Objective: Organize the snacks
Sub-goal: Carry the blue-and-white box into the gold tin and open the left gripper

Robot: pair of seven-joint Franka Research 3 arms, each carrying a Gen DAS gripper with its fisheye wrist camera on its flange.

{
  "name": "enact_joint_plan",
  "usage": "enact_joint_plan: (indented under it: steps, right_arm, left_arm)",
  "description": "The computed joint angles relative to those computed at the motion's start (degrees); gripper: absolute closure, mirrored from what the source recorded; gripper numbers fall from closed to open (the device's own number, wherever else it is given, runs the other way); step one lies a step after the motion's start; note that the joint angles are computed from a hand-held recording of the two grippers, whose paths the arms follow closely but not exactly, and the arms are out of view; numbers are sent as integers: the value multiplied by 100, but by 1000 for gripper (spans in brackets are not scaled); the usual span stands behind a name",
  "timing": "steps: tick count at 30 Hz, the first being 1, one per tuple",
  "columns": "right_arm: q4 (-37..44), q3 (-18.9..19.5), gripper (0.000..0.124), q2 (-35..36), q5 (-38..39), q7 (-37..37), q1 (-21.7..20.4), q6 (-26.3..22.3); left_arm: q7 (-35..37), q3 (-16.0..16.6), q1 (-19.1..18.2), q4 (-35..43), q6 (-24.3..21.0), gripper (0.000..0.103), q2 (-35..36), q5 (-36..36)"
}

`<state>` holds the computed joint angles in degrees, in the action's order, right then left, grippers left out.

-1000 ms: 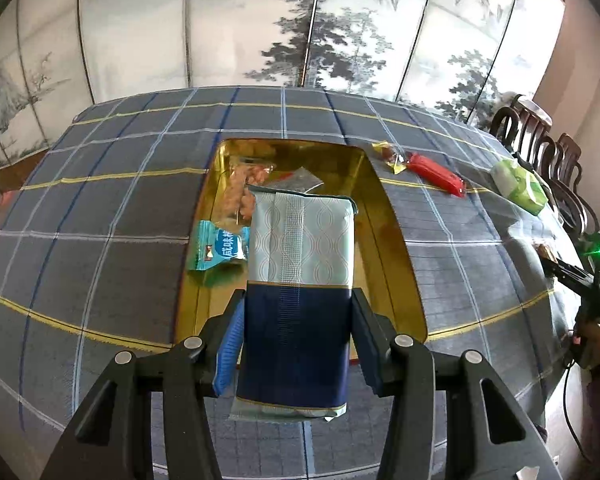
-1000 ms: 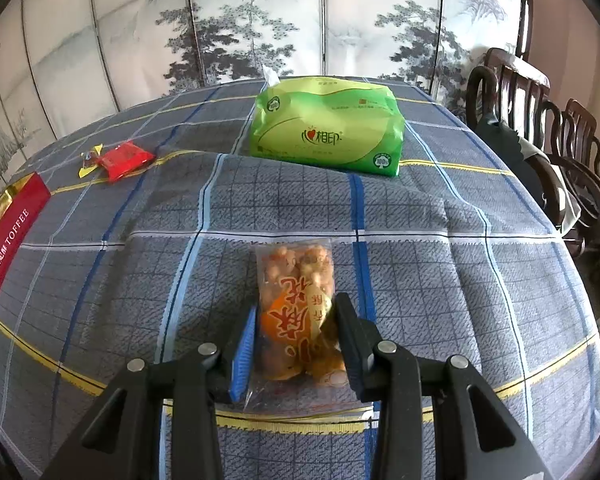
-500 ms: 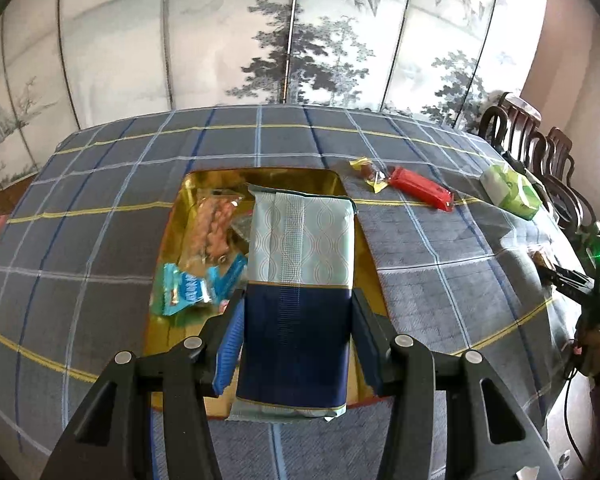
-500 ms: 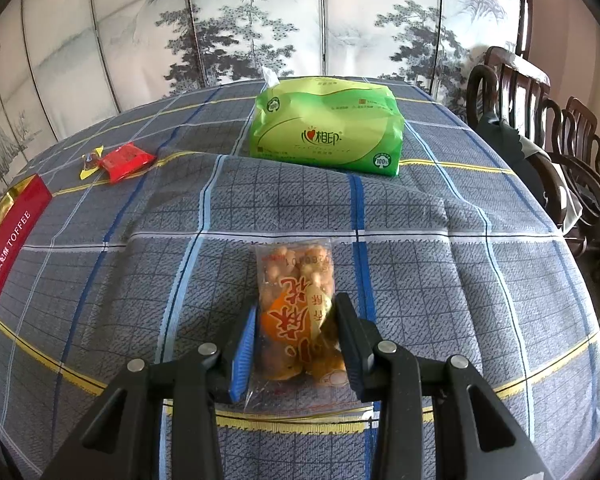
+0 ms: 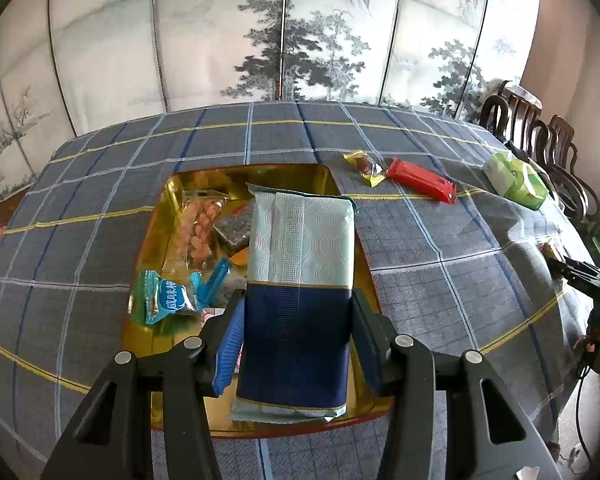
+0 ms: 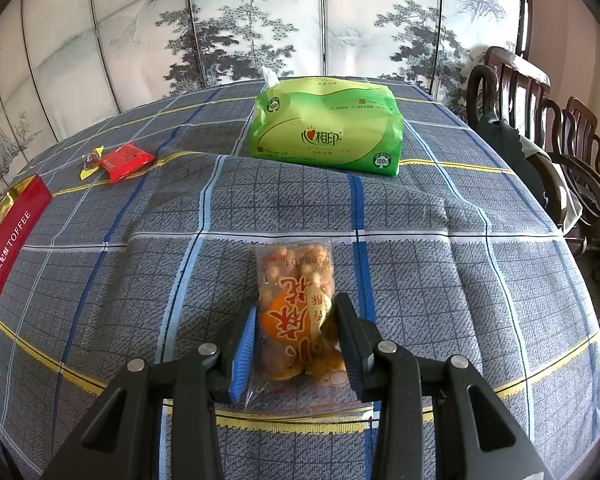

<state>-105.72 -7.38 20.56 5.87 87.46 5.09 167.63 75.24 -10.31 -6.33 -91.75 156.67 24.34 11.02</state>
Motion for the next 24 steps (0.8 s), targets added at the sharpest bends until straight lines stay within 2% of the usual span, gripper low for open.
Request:
enact_joint_plan:
  steps: [19,24]
  right_arm:
    - [3,-5,86,3,0,11,10,2]
    - [3,-12,86,4,-10,19,16,1]
  left_arm:
    - [53,1,-36,384,-266,57,343,-8]
    - [22,21,-52,369,-232,62,341,30]
